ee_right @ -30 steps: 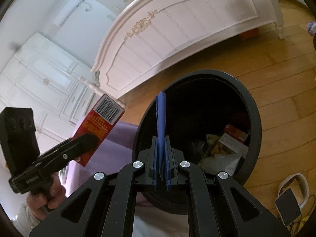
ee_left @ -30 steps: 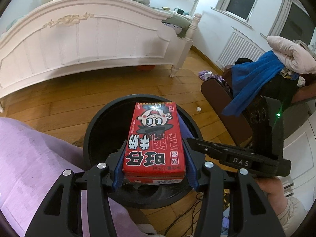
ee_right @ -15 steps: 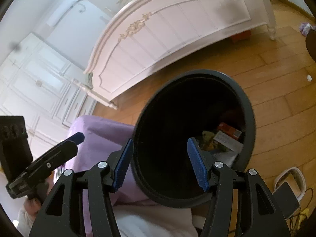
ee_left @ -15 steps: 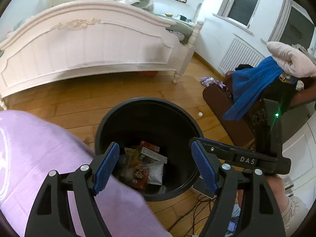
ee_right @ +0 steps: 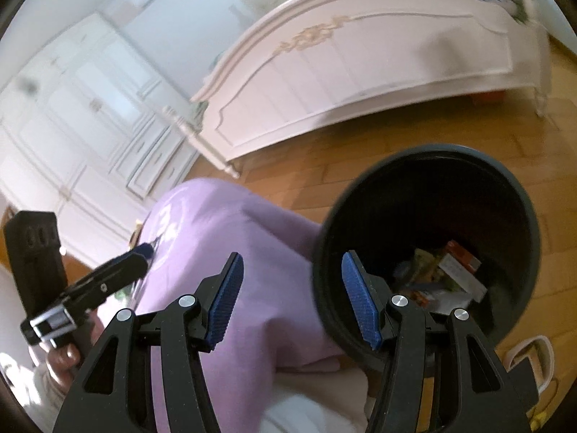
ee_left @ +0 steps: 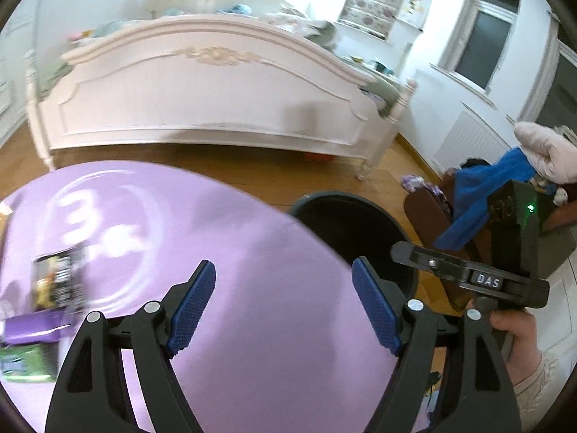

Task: Collect trash
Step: 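Grasp the gold wrapper with the left tool while the right tool grasps the purple tube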

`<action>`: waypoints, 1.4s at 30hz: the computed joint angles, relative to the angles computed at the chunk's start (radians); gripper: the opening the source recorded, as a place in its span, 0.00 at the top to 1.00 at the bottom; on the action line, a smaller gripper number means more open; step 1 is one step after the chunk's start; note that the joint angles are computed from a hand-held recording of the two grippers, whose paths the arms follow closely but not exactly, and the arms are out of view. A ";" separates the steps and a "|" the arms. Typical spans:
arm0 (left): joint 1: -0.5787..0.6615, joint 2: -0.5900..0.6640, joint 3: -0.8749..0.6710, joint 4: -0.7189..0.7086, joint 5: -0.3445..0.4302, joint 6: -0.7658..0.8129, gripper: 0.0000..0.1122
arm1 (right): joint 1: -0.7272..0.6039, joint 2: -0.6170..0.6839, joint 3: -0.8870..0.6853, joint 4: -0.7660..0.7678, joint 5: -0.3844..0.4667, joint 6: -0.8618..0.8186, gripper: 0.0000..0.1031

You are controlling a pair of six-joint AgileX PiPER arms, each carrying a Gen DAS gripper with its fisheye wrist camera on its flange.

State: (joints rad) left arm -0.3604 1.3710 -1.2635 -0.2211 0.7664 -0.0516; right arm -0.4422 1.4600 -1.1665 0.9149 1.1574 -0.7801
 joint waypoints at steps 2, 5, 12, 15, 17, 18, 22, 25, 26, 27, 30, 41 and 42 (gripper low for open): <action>0.058 -0.037 0.026 -0.018 0.012 0.032 0.31 | 0.082 -0.023 -0.003 -0.024 -0.031 0.025 0.44; 0.179 -0.096 0.069 -0.072 0.038 0.109 0.31 | 0.185 -0.042 -0.014 -0.060 -0.068 0.053 0.44; 0.466 -0.165 0.127 -0.195 0.111 0.325 0.31 | 0.449 -0.033 -0.060 -0.149 -0.155 0.137 0.44; 0.571 -0.169 0.140 -0.232 0.126 0.403 0.31 | 0.572 -0.009 -0.097 -0.209 -0.194 0.182 0.44; 0.638 -0.161 0.144 -0.261 0.136 0.453 0.31 | 0.630 0.005 -0.107 -0.235 -0.216 0.196 0.44; 0.665 -0.153 0.142 -0.276 0.139 0.479 0.31 | 0.656 0.015 -0.116 -0.249 -0.224 0.201 0.44; 0.779 -0.097 0.110 -0.328 0.155 0.584 0.31 | 0.777 0.067 -0.183 -0.324 -0.245 0.230 0.44; 0.810 -0.038 0.065 -0.319 0.154 0.607 0.31 | 0.862 0.106 -0.239 -0.370 -0.261 0.239 0.44; 0.813 -0.019 0.051 -0.305 0.151 0.607 0.31 | 0.884 0.122 -0.261 -0.385 -0.264 0.236 0.44; 0.804 0.012 0.025 -0.262 0.146 0.586 0.31 | 0.905 0.139 -0.287 -0.400 -0.263 0.230 0.44; 0.787 0.084 -0.031 -0.190 0.155 0.549 0.39 | 0.956 0.202 -0.371 -0.428 -0.249 0.186 0.44; 0.744 0.141 -0.055 -0.141 0.104 0.572 0.44 | 1.045 0.479 -0.746 -0.554 -0.058 0.151 0.44; 0.736 0.137 -0.047 -0.127 0.094 0.571 0.44 | 1.044 0.497 -0.774 -0.547 -0.035 0.147 0.44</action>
